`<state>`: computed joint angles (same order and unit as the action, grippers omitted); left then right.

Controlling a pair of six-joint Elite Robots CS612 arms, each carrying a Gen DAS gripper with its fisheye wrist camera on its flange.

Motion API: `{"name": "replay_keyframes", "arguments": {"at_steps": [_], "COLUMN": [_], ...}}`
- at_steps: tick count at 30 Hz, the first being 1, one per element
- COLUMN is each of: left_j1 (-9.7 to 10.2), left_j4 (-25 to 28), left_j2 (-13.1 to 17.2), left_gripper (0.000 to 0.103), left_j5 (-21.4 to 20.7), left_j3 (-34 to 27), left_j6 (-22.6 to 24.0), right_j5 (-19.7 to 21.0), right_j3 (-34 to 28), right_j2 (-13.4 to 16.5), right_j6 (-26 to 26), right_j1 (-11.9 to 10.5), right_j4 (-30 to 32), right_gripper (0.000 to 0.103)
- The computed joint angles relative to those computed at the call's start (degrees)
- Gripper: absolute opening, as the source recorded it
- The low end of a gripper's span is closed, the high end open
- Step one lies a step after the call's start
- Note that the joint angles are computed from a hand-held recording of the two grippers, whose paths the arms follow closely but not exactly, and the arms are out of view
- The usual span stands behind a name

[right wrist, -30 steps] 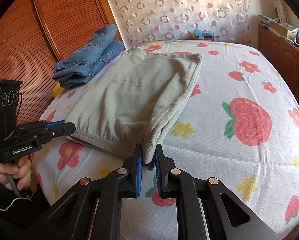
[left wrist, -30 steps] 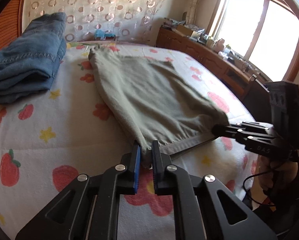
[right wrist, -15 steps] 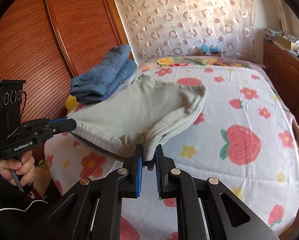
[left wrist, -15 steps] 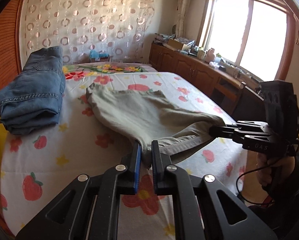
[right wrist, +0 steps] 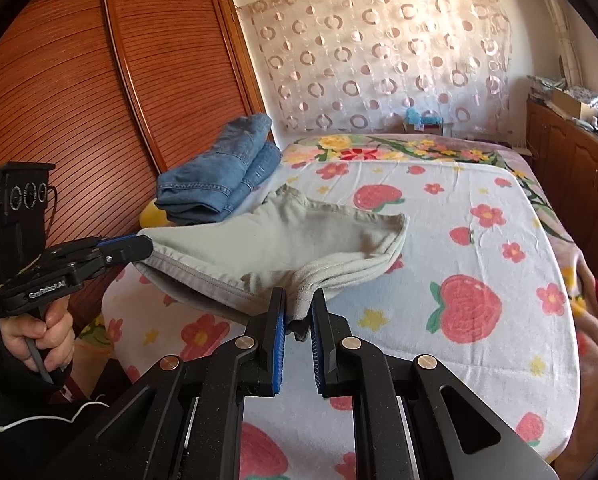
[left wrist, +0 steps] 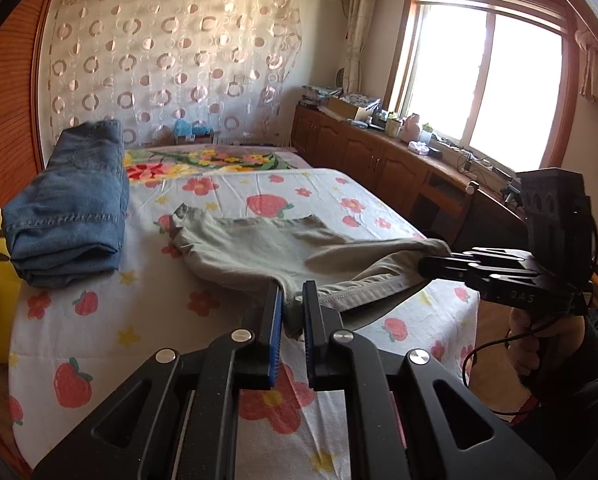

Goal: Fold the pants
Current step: 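Carry the cuff end over the pants toward the waistband with both tools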

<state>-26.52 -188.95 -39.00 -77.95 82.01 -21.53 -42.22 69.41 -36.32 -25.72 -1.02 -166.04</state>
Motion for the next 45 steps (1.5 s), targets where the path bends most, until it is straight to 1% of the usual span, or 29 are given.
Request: {"name": "replay_keyframes", "arguments": {"at_steps": [6, 9, 13, 18, 21, 23, 24, 28, 30, 32, 33, 36, 40, 45], "left_j1": [0.02, -0.17, -0.62, -1.04, -0.77, -0.80, -0.68, 0.07, 0.46, 1.41, 1.63, 2.07, 2.24, 2.89], "left_j4": [0.8, -0.1, -2.3, -3.0, -3.4, -3.2, -3.1, -1.1, -0.2, 1.1, 2.1, 2.7, 4.8, 6.8], "left_j2": [0.1, -0.3, -1.2, -2.1, -2.4, -2.2, -2.2, -0.7, 0.0, 1.2, 1.5, 2.8, 4.4, 6.0], "left_gripper": [0.011, 0.011, 0.011, 0.011, 0.011, 0.011, 0.011, 0.011, 0.011, 0.011, 0.011, 0.011, 0.011, 0.011], "left_j5": [-0.3, -0.2, 0.3, 0.9, -1.0, 0.2, 0.0, -0.1, -0.6, -3.6, -3.6, -2.7, 0.5, 0.4], "left_j3": [0.1, 0.7, 1.7, 2.4, 2.6, 2.3, 2.3, 0.4, -0.5, -2.3, -3.0, -5.2, -8.5, -10.9], "left_j6": [-0.3, 0.1, 1.1, 2.5, 2.1, 2.5, 2.3, 1.1, 0.6, -0.1, -0.6, -0.2, 1.1, 0.0], "right_j5": [-1.1, -1.0, 0.1, 1.4, 1.9, 2.2, 2.3, 1.3, 0.3, -1.1, -1.7, -2.7, -4.2, -6.6], "right_j3": [-0.2, 0.0, 0.8, 2.2, 2.9, 3.0, 2.9, 1.1, -0.9, -3.2, -4.1, -7.9, -12.8, -16.8], "right_j2": [0.2, -0.1, -0.8, -1.7, -2.0, -2.0, -1.8, -0.5, 0.7, 2.0, 2.4, 4.2, 6.6, 8.8], "right_j6": [-1.0, -1.0, -0.7, -0.5, -0.6, -0.5, -0.5, -0.3, 0.1, 0.6, 1.0, 2.1, 3.2, 3.7], "right_j1": [0.3, 0.3, 0.0, -0.6, -0.9, -1.0, -1.0, -0.5, 0.0, 0.5, 0.8, 1.4, 2.4, 3.5], "right_j4": [1.5, 1.6, 0.3, -2.0, -3.0, -3.7, -3.7, -2.3, -0.9, -0.1, 0.3, 2.0, 4.3, 5.1], "right_gripper": [0.011, 0.011, 0.011, 0.011, 0.011, 0.011, 0.011, 0.011, 0.011, 0.011, 0.011, 0.011, 0.011, 0.011]}}
